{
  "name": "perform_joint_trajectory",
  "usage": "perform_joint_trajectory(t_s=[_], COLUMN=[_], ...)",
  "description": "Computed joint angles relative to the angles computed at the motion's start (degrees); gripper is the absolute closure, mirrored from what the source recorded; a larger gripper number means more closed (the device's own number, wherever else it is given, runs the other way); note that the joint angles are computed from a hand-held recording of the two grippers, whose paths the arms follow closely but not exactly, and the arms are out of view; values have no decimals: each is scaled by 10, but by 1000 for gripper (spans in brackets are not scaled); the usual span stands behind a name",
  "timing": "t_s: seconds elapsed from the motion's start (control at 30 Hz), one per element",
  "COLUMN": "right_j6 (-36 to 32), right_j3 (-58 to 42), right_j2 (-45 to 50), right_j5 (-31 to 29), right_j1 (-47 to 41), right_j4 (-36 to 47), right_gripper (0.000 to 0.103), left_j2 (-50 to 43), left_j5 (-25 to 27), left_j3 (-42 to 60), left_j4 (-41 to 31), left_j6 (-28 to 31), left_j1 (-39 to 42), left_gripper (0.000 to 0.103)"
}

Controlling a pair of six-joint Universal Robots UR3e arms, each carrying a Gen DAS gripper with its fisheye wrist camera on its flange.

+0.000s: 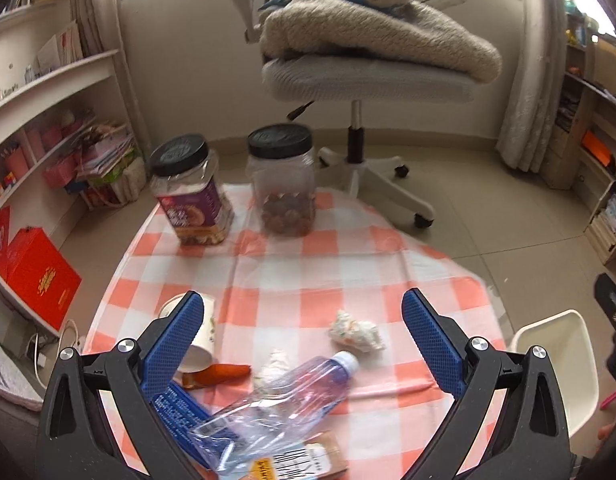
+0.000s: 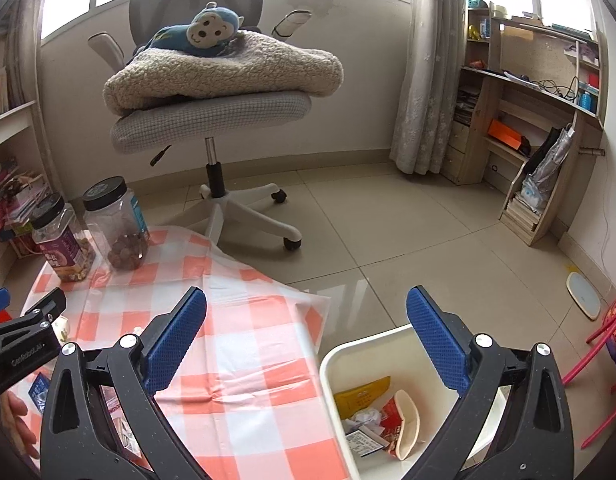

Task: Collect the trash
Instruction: 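Grasp the paper cup with the left gripper while the right grasps the white tissue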

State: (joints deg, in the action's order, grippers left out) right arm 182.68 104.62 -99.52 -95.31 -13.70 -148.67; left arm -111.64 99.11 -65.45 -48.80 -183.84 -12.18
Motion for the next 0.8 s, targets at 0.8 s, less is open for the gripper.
perform_joint_trajectory(t_s=[0.8], right_j6=[94], right_j3=[-278], right_j2=[325], right_j5=[196], right_j1=[89], right_j4=[246], right_gripper=[8], left_j2=[-134], left_j5=[-329], left_j3=[85], left_j4=[-255], left_j6=[-41], left_j1=[292], left_gripper=[43])
